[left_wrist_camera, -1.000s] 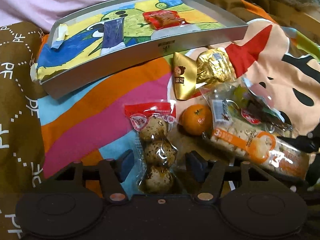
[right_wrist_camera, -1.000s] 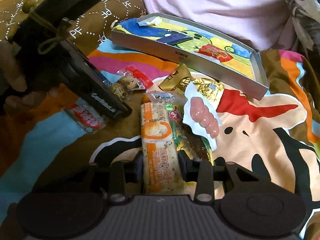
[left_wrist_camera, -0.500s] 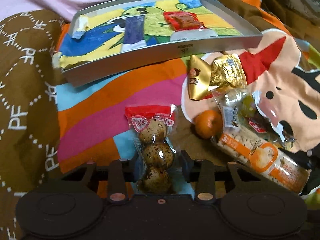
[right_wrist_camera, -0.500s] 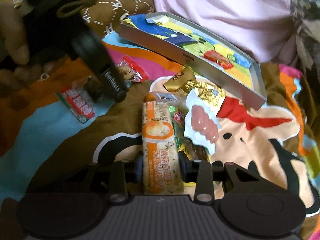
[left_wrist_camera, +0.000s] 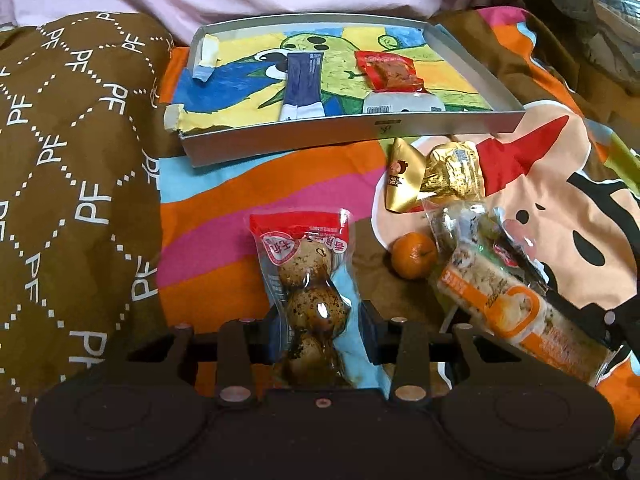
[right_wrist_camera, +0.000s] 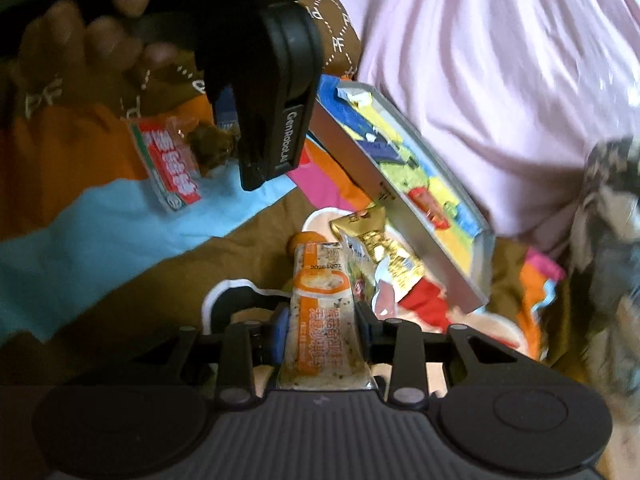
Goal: Organize snacks
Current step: 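Carry the quail-egg packet and bread roll over the tray with both tools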
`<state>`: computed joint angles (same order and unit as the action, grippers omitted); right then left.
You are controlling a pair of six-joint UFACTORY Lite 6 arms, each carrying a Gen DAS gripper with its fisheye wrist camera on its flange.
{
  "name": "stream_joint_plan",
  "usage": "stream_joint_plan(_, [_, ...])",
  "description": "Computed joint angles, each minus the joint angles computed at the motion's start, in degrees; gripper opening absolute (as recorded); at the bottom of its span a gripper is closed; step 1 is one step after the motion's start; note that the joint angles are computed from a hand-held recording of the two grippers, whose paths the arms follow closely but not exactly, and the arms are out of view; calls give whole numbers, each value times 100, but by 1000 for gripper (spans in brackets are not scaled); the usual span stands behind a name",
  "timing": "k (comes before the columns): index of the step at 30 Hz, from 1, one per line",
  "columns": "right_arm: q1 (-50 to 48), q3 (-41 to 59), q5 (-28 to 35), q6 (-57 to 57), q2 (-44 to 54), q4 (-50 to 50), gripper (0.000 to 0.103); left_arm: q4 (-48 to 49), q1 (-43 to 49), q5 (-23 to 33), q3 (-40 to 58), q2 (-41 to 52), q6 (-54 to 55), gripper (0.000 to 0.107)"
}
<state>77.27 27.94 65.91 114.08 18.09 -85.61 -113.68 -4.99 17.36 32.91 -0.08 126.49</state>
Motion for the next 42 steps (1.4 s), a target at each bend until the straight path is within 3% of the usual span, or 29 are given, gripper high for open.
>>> stream_joint_plan(6, [174, -62, 608, -390, 58, 25, 37, -162, 58, 199, -118, -192, 75, 40])
stream_joint_plan(12, [-332, -334, 914, -556, -370, -640, 37, -174, -42, 145, 306, -79, -181, 40])
stream_joint_plan(17, [-1419, -345, 874, -840, -947, -1816, 38, -155, -150, 12, 1170, 358, -416, 40])
stream_joint_plan(22, [-2741, -44, 573, -1055, -1128, -3104, 38, 660, -365, -352, 2606, 1242, -1490, 40])
stream_joint_plan(27, [-3953, 636, 190, -990, -788, -4196, 38, 2025, -638, -713, 4224, 2296, -2926, 40])
stream_joint_plan(31, [-4786, 1330, -297, -771, -430, -4761, 38, 4160, -828, -838, 5589, 3209, -5196, 40])
stream_joint_plan(38, [-5753, 2413, -872, -135, 371, -5274, 38, 8081, -1028, -419, 7946, 4777, -9312, 40])
stream_joint_plan(42, [-5991, 2608, -974, 129, 632, -5490, 38, 9345, -1150, -29, 9214, 5583, -10564, 40])
